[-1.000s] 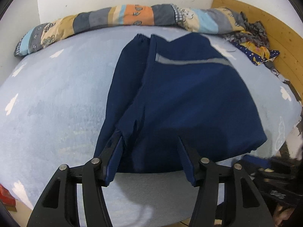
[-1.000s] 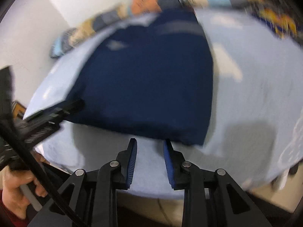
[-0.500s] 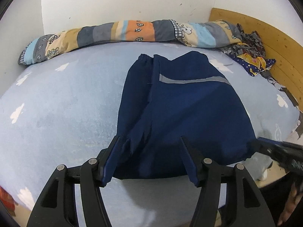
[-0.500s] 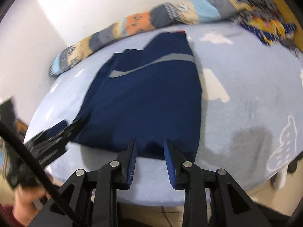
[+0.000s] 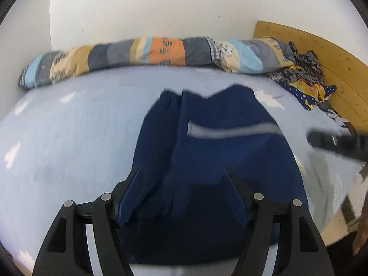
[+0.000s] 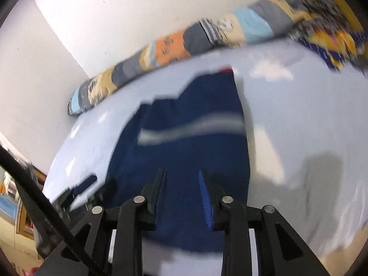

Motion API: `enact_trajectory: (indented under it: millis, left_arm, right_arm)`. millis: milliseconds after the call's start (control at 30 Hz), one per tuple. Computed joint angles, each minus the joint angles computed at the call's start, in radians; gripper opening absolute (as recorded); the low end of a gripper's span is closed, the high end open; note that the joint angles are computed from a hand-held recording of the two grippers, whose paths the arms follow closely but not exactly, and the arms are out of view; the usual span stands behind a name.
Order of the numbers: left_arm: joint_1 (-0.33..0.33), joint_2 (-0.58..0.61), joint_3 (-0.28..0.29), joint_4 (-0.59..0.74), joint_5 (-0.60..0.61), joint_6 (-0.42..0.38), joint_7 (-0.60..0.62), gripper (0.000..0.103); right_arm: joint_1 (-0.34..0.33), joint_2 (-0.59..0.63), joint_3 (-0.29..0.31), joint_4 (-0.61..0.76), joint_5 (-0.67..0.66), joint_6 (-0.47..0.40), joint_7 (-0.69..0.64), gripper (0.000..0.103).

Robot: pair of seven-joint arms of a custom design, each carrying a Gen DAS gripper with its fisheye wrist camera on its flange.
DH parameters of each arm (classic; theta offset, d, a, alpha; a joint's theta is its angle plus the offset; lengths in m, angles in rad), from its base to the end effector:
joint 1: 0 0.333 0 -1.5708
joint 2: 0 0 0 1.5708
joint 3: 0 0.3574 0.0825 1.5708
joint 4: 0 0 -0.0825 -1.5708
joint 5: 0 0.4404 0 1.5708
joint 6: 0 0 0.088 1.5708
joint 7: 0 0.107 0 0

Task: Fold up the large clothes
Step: 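Press and smooth the folded jacket with both open tools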

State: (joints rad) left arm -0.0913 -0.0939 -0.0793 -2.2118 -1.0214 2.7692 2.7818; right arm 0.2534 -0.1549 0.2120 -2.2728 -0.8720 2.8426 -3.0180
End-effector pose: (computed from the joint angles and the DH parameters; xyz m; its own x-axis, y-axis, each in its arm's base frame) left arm 0.5893 -0.0652 0.4887 -0.5232 -0.8513 0.0380 -0.5687 0.3156 -0.7596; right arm 0.4923 0.2968 0.4991 -0.2575 -0.8672 -0.4262 -0.6089 0.4881 -0.6253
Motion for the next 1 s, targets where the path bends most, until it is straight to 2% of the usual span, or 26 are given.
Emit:
enact_trajectory:
  millis: [100,233,333,367,433,500,600,733,800,900,1000]
  left_arm:
    - [-0.017,0.036,-0.015,0.032,-0.061,0.043,0.059,0.074]
    - [-0.021,0.081,-0.047,0.039,-0.068,0.114,0.099,0.074]
    - [-0.014,0.107,-0.064,0.038,0.029,0.132,0.025,0.074]
    - [-0.012,0.119,-0.069,0.04,0.067,0.144,-0.009,0.074]
    - [-0.003,0.14,-0.075,0.05,0.138,0.144,-0.072,0.076]
    - [0.008,0.163,-0.077,0.06,0.232,0.137,-0.167,0.077]
    - [0.029,0.171,-0.097,0.063,0.25,0.133,-0.187,0.078]
    - [0.045,0.163,-0.12,0.057,0.196,0.148,-0.136,0.078]
    - [0.048,0.157,-0.122,0.055,0.171,0.149,-0.12,0.078]
    - [0.047,0.147,-0.119,0.052,0.13,0.153,-0.088,0.078]
    - [0.042,0.14,-0.115,0.052,0.096,0.165,-0.056,0.078]
  right_arm:
    - [-0.032,0.071,-0.032,0.097,-0.051,-0.008,-0.032,0.035]
    - [-0.018,0.207,-0.107,0.227,-0.017,-0.011,-0.099,0.035]
    - [-0.005,0.293,-0.151,0.295,0.042,0.012,-0.153,0.035]
    - [-0.011,0.336,-0.147,0.33,0.126,-0.003,-0.234,0.035]
    - [-0.008,0.379,-0.155,0.373,0.198,-0.021,-0.303,0.035]
    - [-0.004,0.429,-0.152,0.425,0.277,-0.076,-0.381,0.035]
    - [0.008,0.476,-0.155,0.47,0.362,-0.136,-0.476,0.036]
    - [0.03,0.442,-0.194,0.41,0.419,-0.04,-0.495,0.037]
    - [0.061,0.41,-0.225,0.376,0.419,-0.022,-0.481,0.038]
    - [0.105,0.36,-0.25,0.341,0.377,-0.034,-0.476,0.045]
    - [0.124,0.308,-0.226,0.309,0.346,-0.094,-0.522,0.045]
